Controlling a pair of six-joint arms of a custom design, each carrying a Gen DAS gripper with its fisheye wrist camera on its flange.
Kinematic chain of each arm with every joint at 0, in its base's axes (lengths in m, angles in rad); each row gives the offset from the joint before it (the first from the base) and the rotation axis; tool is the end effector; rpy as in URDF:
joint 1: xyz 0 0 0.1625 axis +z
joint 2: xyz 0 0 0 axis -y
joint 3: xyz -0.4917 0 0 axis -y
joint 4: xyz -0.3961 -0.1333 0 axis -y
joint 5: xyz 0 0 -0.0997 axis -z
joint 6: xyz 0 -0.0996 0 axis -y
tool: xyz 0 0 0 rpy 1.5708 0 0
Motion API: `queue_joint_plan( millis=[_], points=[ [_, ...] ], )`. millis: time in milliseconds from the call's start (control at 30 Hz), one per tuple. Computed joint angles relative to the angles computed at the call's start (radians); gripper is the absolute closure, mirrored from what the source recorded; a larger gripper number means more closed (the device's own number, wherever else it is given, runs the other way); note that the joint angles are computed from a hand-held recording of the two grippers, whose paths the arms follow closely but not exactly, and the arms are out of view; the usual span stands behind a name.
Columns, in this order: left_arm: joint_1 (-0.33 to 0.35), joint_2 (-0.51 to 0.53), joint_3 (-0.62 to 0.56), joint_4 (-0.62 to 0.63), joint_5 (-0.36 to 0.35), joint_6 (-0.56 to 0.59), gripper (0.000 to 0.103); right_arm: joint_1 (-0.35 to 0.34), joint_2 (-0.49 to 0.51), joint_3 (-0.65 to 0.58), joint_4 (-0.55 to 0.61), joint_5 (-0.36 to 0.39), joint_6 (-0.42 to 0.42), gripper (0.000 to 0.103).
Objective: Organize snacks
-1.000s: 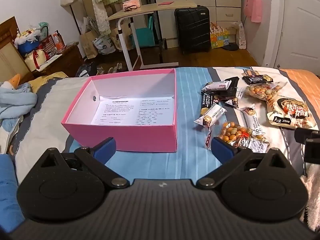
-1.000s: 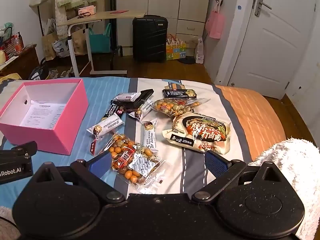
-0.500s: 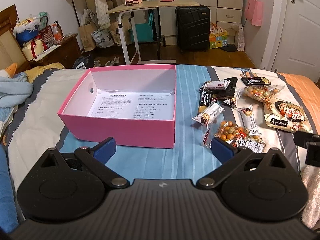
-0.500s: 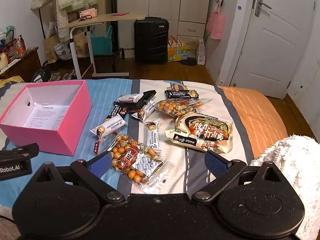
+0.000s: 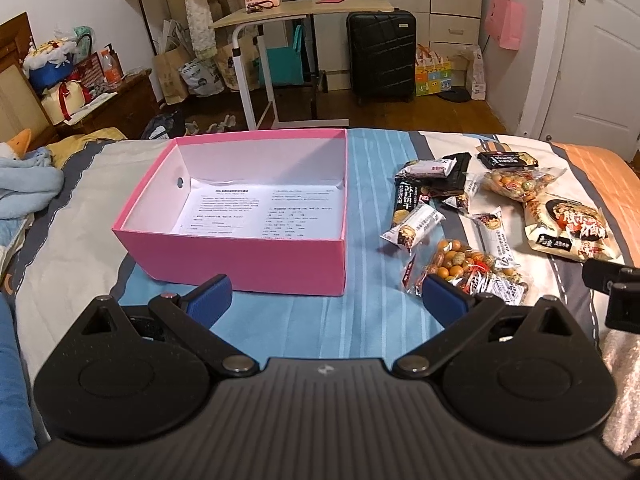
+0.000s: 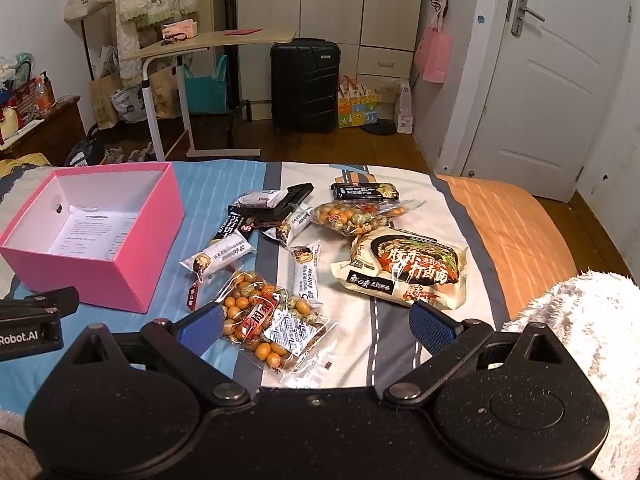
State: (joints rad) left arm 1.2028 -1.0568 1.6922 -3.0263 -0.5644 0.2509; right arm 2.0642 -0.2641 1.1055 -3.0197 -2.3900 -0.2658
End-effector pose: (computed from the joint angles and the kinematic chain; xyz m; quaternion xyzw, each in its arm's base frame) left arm -0.0372 -0.7010 0.3921 0.0616 0.8238 -0.3745 0.4211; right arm 0.4603 -0.7281 -0.0034 0.2137 -0.8571 0.3157 0.3464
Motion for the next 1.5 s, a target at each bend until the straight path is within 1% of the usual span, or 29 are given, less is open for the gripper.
queue_joint_plan(
  millis=[100, 133, 300, 433, 633, 800, 933, 1500],
  points=[
    [-0.002, -0.003, 0.006, 0.002, -0.008, 0.003, 0.000, -0.005, -0.021, 0.037, -0.033, 0.063, -0.019, 0.002],
    [-0.002, -0.004, 0.008, 0.003, -0.009, 0.003, 0.000, -0.006, -0.027, 0.047, -0.043, 0.069, -0.020, 0.002],
    [-0.005, -0.004, 0.012, -0.001, -0.010, 0.013, 0.000, -0.002, -0.022, 0.042, -0.048, 0.047, -0.030, 0.002],
    [-0.006, -0.006, 0.014, 0.001, -0.011, 0.014, 0.000, -0.005, -0.024, 0.041, -0.037, 0.032, -0.021, 0.002],
    [-0.006, -0.011, 0.013, 0.054, -0.027, -0.018, 0.000, -0.009, -0.030, 0.043, -0.022, 0.008, -0.025, 0.002],
    [-0.004, -0.011, 0.009, 0.099, -0.026, -0.030, 0.000, -0.013, -0.041, 0.048, 0.033, 0.011, 0.003, 0.002],
    [-0.001, -0.012, 0.006, 0.131, -0.030, -0.038, 0.000, -0.012, -0.046, 0.054, 0.046, 0.009, -0.001, 0.002],
    [0.004, -0.014, 0.010, 0.127, -0.026, -0.047, 0.000, -0.013, -0.050, 0.058, 0.040, 0.011, -0.013, 0.002]
  ],
)
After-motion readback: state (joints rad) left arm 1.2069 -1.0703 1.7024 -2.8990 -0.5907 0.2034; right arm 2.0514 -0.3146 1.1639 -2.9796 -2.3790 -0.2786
